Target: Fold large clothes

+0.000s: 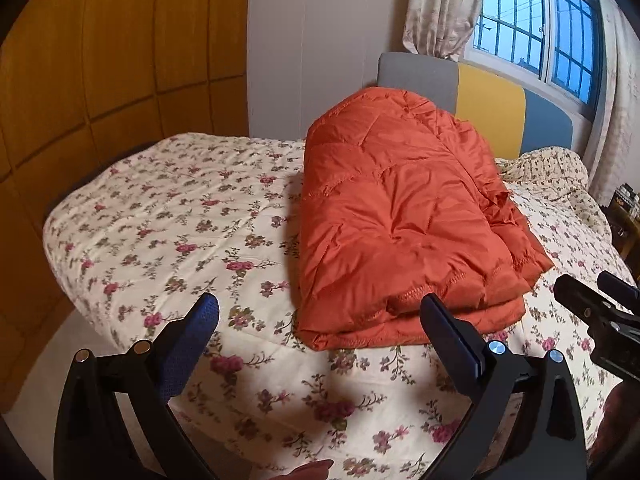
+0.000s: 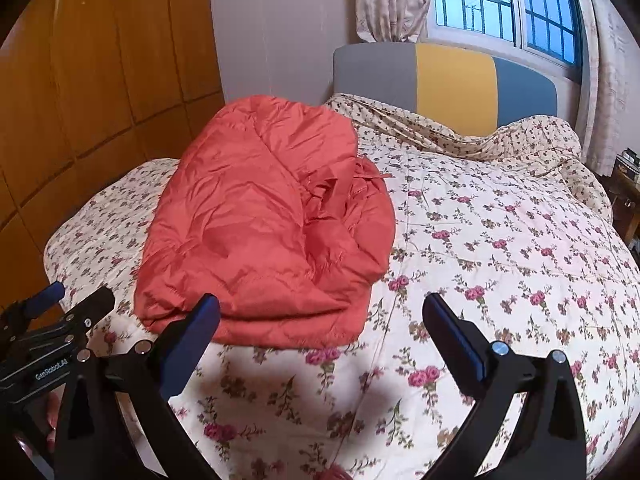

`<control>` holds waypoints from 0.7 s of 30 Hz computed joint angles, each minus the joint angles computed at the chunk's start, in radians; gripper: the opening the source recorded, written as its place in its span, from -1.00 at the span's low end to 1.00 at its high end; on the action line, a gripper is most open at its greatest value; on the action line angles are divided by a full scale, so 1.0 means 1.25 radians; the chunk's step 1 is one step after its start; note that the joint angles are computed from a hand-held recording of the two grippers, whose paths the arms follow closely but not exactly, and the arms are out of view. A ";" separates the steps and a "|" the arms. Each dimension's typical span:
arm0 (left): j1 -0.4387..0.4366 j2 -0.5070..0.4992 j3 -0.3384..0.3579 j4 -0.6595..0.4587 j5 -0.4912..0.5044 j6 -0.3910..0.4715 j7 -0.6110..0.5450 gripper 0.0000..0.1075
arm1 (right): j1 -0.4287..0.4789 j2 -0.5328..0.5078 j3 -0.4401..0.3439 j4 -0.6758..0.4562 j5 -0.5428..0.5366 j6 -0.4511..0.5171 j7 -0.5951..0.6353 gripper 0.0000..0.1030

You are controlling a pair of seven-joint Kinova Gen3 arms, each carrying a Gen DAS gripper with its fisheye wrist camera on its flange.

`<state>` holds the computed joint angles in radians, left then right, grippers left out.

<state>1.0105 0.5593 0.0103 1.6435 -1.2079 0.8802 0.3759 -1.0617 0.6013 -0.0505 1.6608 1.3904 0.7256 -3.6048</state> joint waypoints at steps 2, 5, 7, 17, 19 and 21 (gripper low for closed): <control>0.006 -0.004 0.001 0.005 -0.003 0.006 0.002 0.86 | -0.006 0.002 -0.002 0.000 -0.004 0.009 0.005 0.96; 0.009 -0.006 0.004 0.005 -0.006 0.010 0.010 0.86 | -0.015 0.006 -0.001 -0.001 -0.004 0.023 0.008 0.96; 0.007 -0.010 0.007 0.007 -0.008 0.006 0.012 0.86 | -0.018 0.004 0.000 0.002 0.002 0.024 0.000 0.96; 0.016 -0.007 0.013 0.006 -0.033 0.027 0.026 0.86 | -0.009 -0.004 -0.013 0.013 0.015 0.031 -0.033 0.96; 0.015 -0.006 0.015 0.005 -0.035 0.026 0.026 0.86 | -0.009 -0.003 -0.014 0.012 0.014 0.032 -0.032 0.96; 0.014 -0.007 0.016 0.006 -0.036 0.025 0.026 0.86 | -0.008 -0.002 -0.015 0.012 0.013 0.030 -0.029 0.96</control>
<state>1.0276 0.5510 0.0306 1.6513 -1.2523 0.9112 0.4088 -1.0714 0.5985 -0.0693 1.6751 1.4065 0.7631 -3.6409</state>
